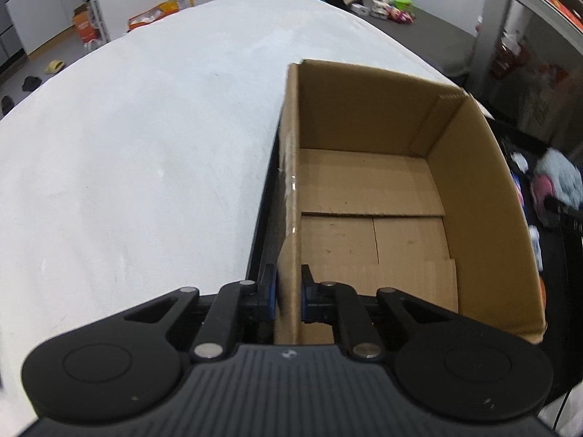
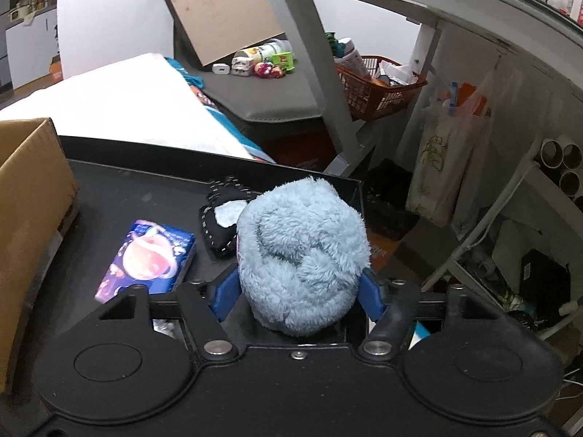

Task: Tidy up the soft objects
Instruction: 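Lift the grey plush ball with the right tool and carry it over the box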

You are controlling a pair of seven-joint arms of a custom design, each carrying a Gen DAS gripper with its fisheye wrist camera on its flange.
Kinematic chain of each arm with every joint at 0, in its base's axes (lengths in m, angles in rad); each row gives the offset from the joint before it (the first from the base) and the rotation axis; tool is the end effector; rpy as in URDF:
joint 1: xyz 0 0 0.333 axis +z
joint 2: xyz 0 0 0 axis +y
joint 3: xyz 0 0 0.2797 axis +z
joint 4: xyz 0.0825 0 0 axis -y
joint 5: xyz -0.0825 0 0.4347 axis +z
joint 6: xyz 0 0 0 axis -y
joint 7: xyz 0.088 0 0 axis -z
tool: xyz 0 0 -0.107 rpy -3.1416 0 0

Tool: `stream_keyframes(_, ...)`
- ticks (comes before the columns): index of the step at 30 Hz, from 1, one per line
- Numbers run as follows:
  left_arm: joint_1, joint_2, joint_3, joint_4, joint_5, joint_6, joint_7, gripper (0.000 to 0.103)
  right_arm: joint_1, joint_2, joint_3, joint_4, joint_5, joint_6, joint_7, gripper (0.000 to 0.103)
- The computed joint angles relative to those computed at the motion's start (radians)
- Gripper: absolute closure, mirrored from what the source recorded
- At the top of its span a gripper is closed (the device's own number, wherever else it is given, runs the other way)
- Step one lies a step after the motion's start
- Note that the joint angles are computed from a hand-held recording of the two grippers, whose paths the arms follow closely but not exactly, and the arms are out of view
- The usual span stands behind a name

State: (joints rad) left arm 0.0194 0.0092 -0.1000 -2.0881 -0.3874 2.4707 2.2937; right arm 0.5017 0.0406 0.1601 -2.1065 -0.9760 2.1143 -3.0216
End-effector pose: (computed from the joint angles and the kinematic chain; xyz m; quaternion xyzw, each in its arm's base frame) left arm 0.6213 -0.0492 0.3972 -0.4778 0.8469 -0.2121 0.0975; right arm 0.4959 0.3377 0.3486 -0.4765 0.7856 -0.3698 0.1378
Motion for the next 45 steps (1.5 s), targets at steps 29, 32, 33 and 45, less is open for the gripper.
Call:
stream_keyframes(29, 0.01, -0.005, 0.011, 0.009, -0.006, -0.054, 0.101, 0.091, 0.054, -0.052, 0.068, 0.122, 0.155, -0.099, -0.044, 0.041)
stream_keyframes(32, 0.017, 0.006, 0.013, 0.023, -0.022, -0.07, 0.124, 0.091, 0.068, -0.035, 0.069, 0.16, 0.156, -0.122, -0.047, 0.041)
stream_keyframes(33, 0.019, 0.01, 0.013, 0.029, -0.026, -0.079, 0.124, 0.091, 0.071, -0.032, 0.067, 0.17, 0.157, -0.119, -0.041, 0.041)
stream_keyframes(45, 0.056, 0.05, 0.009, 0.063, -0.182, -0.125, 0.265, 0.088, 0.15, 0.122, 0.038, 0.398, 0.128, -0.152, -0.067, 0.041)
